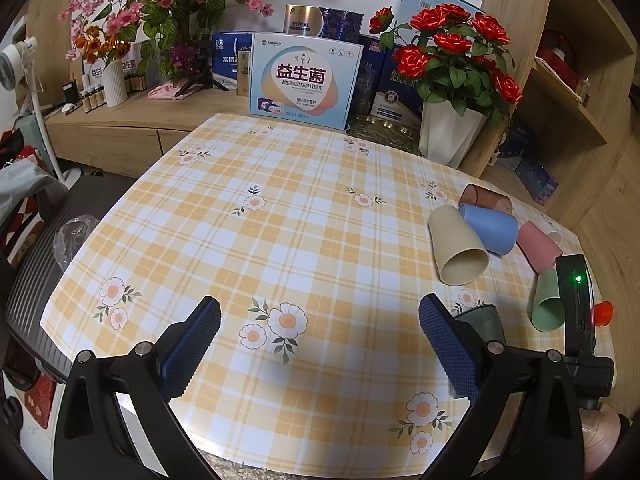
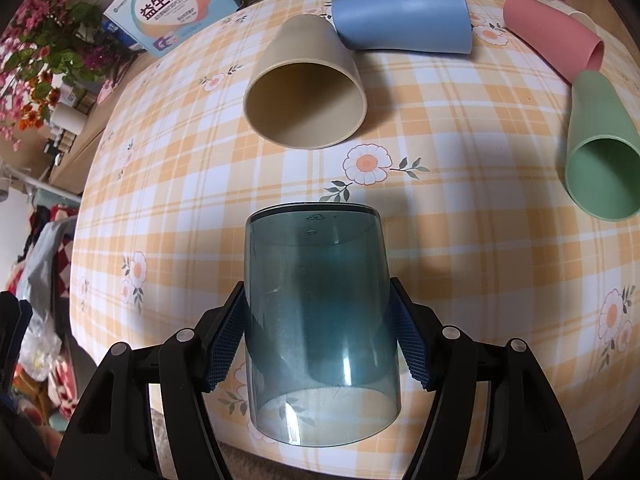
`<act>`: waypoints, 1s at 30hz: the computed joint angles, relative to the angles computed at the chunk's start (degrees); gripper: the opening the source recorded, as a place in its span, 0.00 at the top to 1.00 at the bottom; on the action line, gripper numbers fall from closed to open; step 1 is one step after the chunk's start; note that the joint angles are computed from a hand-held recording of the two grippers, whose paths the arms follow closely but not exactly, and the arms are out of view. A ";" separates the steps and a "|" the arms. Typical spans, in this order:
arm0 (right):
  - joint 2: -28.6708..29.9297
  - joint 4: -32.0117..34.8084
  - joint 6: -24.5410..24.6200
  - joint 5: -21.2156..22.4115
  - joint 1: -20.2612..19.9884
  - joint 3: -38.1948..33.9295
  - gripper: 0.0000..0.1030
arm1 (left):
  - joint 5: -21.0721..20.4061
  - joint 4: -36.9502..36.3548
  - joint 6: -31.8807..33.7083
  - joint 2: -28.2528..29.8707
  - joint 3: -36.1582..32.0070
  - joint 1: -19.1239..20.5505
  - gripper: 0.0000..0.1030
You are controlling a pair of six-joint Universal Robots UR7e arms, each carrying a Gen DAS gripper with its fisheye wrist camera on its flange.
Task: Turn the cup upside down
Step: 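Lift the teal cup with the right tool and rotate it upright, then lower the teal cup onto the table and open the right tool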
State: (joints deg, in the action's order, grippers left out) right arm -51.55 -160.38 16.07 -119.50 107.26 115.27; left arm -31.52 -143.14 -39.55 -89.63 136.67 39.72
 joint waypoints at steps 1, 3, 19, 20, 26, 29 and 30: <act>0.03 -0.16 0.02 0.08 -0.02 0.03 0.36 | -0.08 0.00 -0.04 0.05 -0.02 0.04 0.06; -0.05 -0.40 -0.07 0.24 -0.13 0.18 0.36 | -0.25 0.08 -0.16 0.04 0.05 0.07 0.06; -2.29 -5.22 -3.67 3.80 0.61 1.83 0.32 | 0.84 4.62 -2.86 -0.78 -0.67 -1.80 0.06; -2.50 -5.71 -3.95 3.51 0.83 1.98 0.32 | 0.88 4.89 -2.98 -0.79 -0.75 -2.02 0.06; -4.98 -9.71 -4.81 1.82 1.26 3.24 0.14 | 0.73 5.96 -3.17 -0.13 -1.32 -3.41 0.06; -6.93 -11.39 -6.77 3.20 0.73 4.05 0.14 | -0.11 5.65 -2.79 0.79 -1.81 -3.91 0.06; -7.30 -11.80 -7.47 3.28 0.68 4.24 0.14 | -0.61 5.10 -2.37 1.31 -1.98 -4.03 0.06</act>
State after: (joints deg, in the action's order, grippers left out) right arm -58.86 -172.18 8.60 -116.22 107.94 119.51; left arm -32.13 -138.03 -41.92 -88.32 134.70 35.69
